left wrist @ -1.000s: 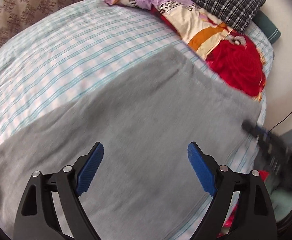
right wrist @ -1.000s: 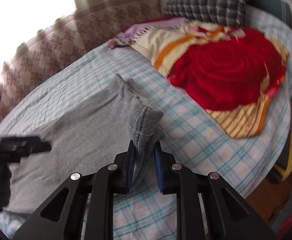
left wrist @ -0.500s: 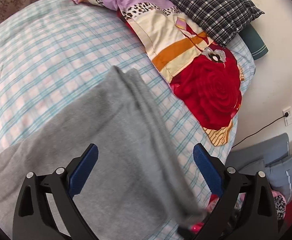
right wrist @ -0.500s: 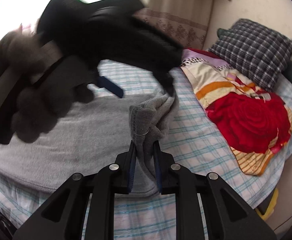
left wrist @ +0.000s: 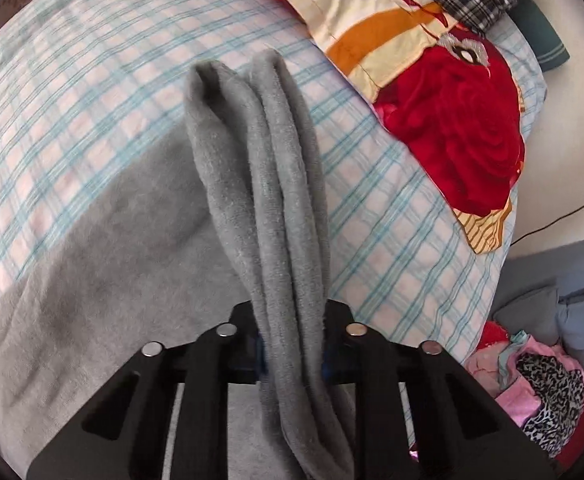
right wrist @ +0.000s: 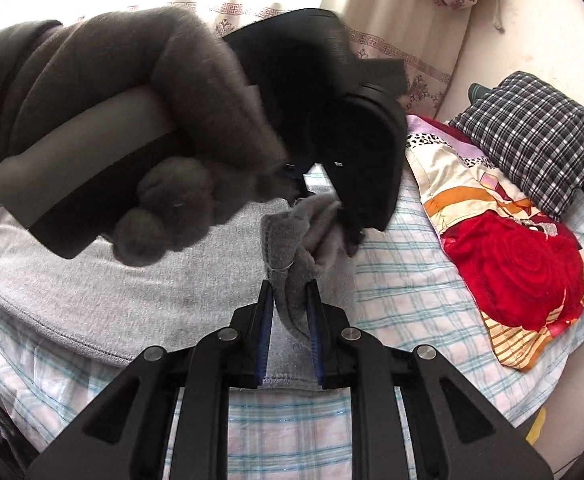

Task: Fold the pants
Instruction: 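Fold the held leg end over onto the pants and open both tools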

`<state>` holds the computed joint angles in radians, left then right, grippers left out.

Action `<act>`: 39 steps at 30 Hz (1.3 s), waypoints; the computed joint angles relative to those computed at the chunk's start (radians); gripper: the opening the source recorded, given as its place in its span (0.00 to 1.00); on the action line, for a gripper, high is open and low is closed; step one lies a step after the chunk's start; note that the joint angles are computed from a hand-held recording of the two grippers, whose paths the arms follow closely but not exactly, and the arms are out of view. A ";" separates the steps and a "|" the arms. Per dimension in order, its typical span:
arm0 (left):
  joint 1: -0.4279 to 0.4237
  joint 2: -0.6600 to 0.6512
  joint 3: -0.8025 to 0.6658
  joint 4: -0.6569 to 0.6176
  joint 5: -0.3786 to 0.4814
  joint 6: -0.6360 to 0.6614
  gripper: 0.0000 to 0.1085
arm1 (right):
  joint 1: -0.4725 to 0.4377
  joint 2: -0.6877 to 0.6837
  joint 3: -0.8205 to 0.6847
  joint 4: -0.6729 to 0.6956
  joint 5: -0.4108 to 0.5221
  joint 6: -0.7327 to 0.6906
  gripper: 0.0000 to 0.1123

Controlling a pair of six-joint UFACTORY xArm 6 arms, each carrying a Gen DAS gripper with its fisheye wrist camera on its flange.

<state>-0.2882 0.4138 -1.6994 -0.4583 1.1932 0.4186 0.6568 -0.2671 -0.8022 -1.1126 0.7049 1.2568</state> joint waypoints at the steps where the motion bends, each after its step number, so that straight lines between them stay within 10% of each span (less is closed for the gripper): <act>1: 0.010 -0.011 0.013 -0.008 -0.004 0.004 0.14 | -0.001 -0.002 0.002 -0.002 -0.005 0.003 0.15; 13: 0.116 -0.156 0.163 -0.043 -0.064 -0.013 0.14 | -0.022 -0.036 0.027 -0.019 -0.154 -0.016 0.22; 24: 0.318 -0.328 0.421 -0.117 -0.102 -0.036 0.14 | -0.064 -0.092 0.109 0.423 -0.445 -0.365 0.34; 39: 0.441 -0.412 0.641 -0.125 -0.220 0.091 0.23 | -0.065 -0.020 0.076 0.585 -0.336 -0.395 0.34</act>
